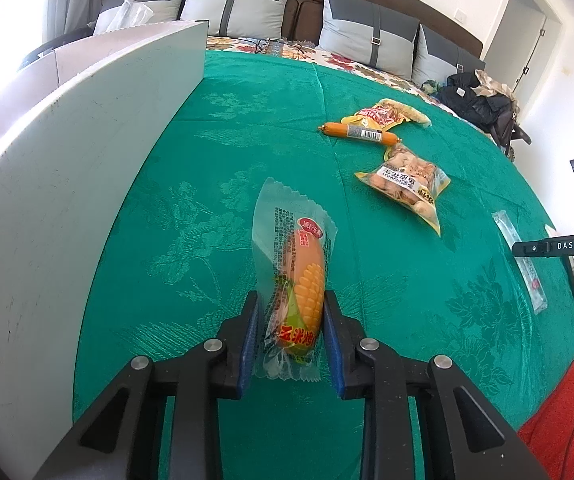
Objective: Organize snacks
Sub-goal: 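Carry both packets into the white box and open both tools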
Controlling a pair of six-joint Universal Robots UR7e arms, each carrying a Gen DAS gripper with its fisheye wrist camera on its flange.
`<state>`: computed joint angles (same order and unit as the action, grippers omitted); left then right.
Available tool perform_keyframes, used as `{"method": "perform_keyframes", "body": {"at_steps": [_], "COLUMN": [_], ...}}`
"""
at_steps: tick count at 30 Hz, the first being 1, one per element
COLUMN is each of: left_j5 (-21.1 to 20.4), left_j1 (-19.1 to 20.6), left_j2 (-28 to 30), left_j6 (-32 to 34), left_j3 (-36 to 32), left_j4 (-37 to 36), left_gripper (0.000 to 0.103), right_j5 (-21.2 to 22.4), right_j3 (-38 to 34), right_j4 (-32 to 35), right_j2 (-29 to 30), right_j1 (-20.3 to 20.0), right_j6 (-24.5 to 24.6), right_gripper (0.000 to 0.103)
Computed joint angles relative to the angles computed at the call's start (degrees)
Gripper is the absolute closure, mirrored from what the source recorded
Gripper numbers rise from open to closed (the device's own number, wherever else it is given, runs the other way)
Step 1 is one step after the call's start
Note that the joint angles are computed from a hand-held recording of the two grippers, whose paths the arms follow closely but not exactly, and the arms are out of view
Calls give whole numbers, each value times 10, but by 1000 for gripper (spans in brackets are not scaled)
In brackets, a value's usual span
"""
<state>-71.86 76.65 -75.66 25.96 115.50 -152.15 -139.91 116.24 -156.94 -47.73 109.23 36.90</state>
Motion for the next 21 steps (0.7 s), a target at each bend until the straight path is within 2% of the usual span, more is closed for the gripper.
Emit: {"method": "perform_keyframes", "body": {"at_steps": [4,7,10,13,16,20,21], "left_j5": [-44,-83,-121,-143,-121,-39,-14], "left_j1": [3,-1,-8,-10,-7,9,15], "left_j2": [-16,-41,-71,-97,-111,-103,-97], "left_j6": [-26,-57,-83,-113,-128,-119,-117], "left_j3": [-8,-14,-26,-60,-100,-153,-166], "left_j4": [35,66,83,99,91,69,66], "left_gripper": [75,75,75,75,75,74,71], "right_j5": [-4,22,48,97,174,277,294], "right_j3": [17,16,-25,-108,-215,-383,-427], "right_j4": [-17,-37,-76,-119,-134,-76,-51], "right_j2": [-20,-26,-2,54,118,220,248], "right_j1": [25,43,71,99,120,142,146], "right_j6": [9,5,-33,-84,-134,-174,-180], "right_gripper": [84,84,84,84,84,84,84]}}
